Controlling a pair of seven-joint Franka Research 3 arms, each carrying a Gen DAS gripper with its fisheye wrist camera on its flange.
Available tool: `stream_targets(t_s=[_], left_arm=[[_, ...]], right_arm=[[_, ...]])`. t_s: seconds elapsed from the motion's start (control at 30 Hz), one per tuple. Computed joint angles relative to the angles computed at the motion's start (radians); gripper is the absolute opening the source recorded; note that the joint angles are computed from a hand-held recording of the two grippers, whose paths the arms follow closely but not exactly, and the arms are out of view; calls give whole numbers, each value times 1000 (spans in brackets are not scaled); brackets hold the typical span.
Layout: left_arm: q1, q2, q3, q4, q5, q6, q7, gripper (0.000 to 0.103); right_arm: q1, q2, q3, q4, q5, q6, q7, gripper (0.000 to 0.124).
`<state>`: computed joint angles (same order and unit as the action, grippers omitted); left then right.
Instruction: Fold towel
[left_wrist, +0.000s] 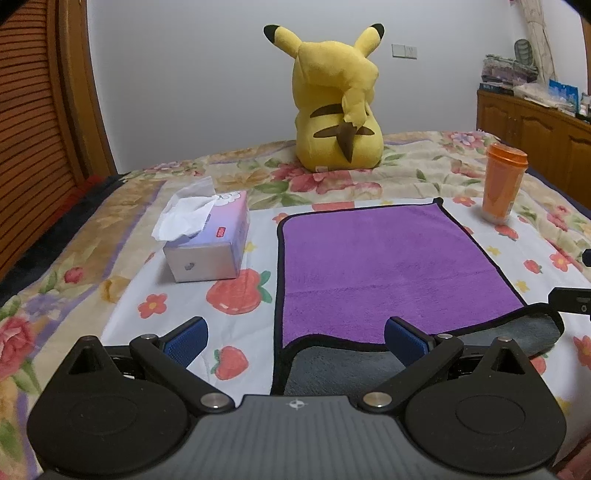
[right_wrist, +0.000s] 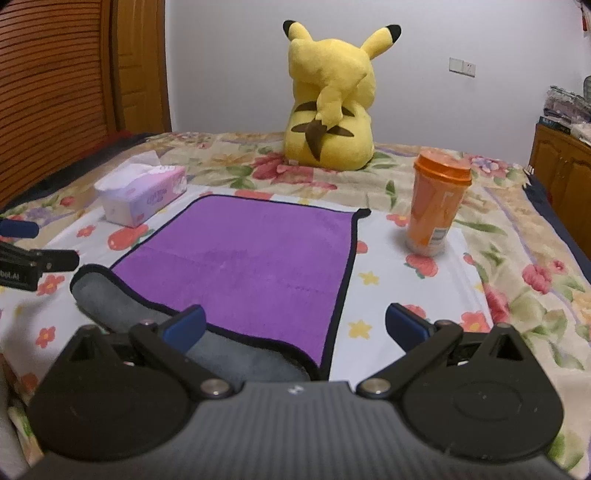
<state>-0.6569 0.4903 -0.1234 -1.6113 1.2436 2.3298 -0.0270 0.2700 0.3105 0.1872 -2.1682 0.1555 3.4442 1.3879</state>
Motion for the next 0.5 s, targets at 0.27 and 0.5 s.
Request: stream_targets(t_s=[0.27,0.5], left_arm=[[37,23,2,8,-56,70,56,103],[59,38,11,8,-123,130,118,97]], right_arm=[[-36,16,32,25,-17,-55,1,103],[-27,32,26,51,5,-103,-29,103]])
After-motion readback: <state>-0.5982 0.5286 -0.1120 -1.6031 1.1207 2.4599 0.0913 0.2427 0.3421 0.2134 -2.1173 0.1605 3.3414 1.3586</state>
